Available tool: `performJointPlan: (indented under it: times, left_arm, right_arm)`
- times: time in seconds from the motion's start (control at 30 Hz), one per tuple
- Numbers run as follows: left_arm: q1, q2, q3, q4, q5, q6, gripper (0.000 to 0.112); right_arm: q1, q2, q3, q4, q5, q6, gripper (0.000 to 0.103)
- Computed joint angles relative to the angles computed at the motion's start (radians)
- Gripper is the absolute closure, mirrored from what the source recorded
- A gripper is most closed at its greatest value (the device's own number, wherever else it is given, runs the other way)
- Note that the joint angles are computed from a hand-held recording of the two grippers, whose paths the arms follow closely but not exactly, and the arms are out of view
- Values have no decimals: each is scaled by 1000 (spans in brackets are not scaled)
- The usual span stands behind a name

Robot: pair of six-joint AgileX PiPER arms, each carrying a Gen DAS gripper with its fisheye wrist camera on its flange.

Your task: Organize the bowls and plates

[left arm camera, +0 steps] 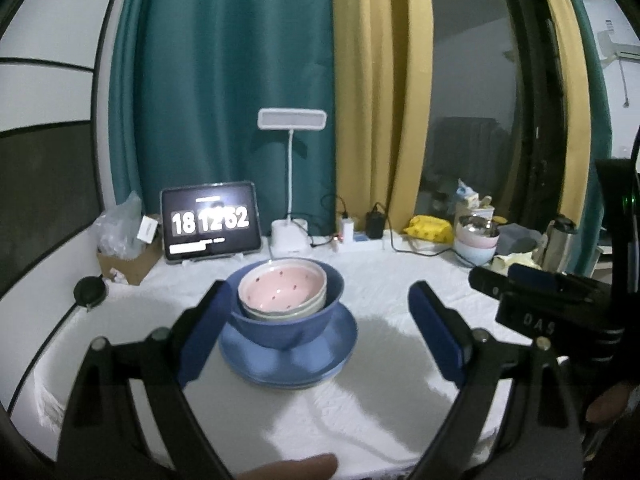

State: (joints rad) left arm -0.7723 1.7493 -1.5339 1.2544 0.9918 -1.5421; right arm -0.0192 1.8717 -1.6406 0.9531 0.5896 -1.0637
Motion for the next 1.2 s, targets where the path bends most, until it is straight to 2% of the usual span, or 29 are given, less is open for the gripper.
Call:
performJointPlan:
  times: [0.2, 0.57, 0.83, 1.2]
  left_arm:
    - [-55, -17, 3, 51, 87, -27, 22]
    - [-129, -57, 9, 105, 170, -25, 22]
    - [-156, -65, -21, 101, 193, 29, 22]
    - [-155, -70, -26, 104, 195, 30, 22]
  right_arm:
    - [-30, -79, 85, 95, -7, -95, 44]
    - [-86, -214, 216, 261, -7, -264, 44]
    - [-121, -267, 257, 324, 6, -307, 44]
    - [-126, -287, 263, 325, 6, -309, 43]
